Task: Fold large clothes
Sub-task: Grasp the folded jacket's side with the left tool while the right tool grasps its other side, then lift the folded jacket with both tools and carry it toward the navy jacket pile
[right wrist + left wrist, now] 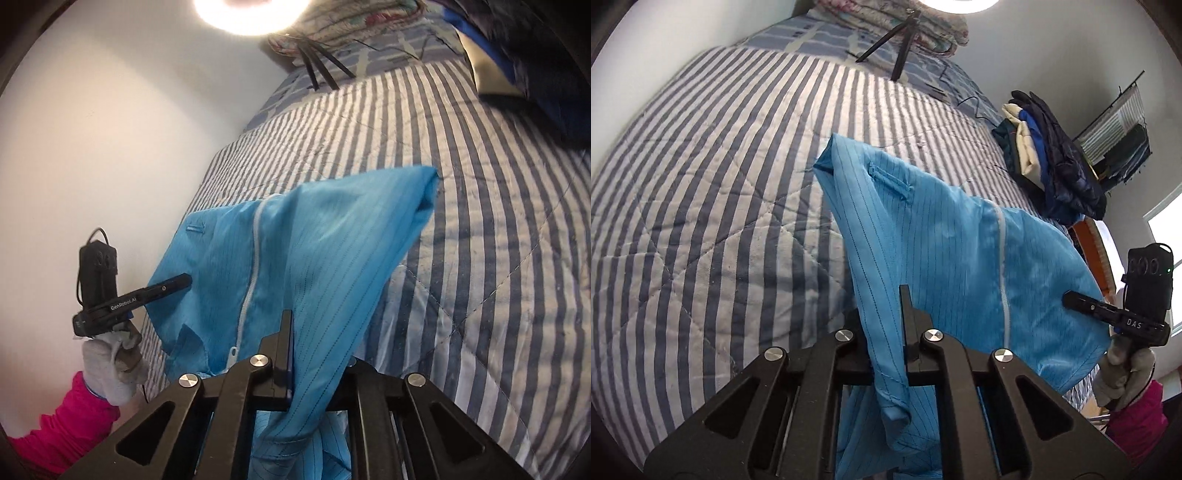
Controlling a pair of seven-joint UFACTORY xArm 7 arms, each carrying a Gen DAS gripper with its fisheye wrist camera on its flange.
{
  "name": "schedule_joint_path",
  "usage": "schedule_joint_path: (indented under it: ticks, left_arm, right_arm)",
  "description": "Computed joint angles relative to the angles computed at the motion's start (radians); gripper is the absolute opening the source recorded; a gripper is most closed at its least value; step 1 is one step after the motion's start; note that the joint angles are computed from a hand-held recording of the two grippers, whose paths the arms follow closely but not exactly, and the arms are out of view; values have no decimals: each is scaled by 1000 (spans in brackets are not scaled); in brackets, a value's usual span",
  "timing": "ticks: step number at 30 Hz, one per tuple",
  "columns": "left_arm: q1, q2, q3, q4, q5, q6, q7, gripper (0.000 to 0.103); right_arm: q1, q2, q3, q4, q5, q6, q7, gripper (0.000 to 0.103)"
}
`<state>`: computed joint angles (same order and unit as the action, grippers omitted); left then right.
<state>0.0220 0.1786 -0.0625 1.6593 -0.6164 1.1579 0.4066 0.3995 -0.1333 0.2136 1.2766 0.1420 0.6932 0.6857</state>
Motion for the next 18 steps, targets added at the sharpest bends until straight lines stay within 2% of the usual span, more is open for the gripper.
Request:
schedule_joint_path:
  ticks: [10, 18]
  left_arm:
    - [-82, -208, 3, -107, 29, -81, 65, 5]
    - [-172, -312, 6, -109, 34, -120, 96, 5]
  right_arm:
    - [18, -18, 52, 167, -224, 183, 65, 5]
    - [8, -103, 102, 242, -353, 338, 96, 5]
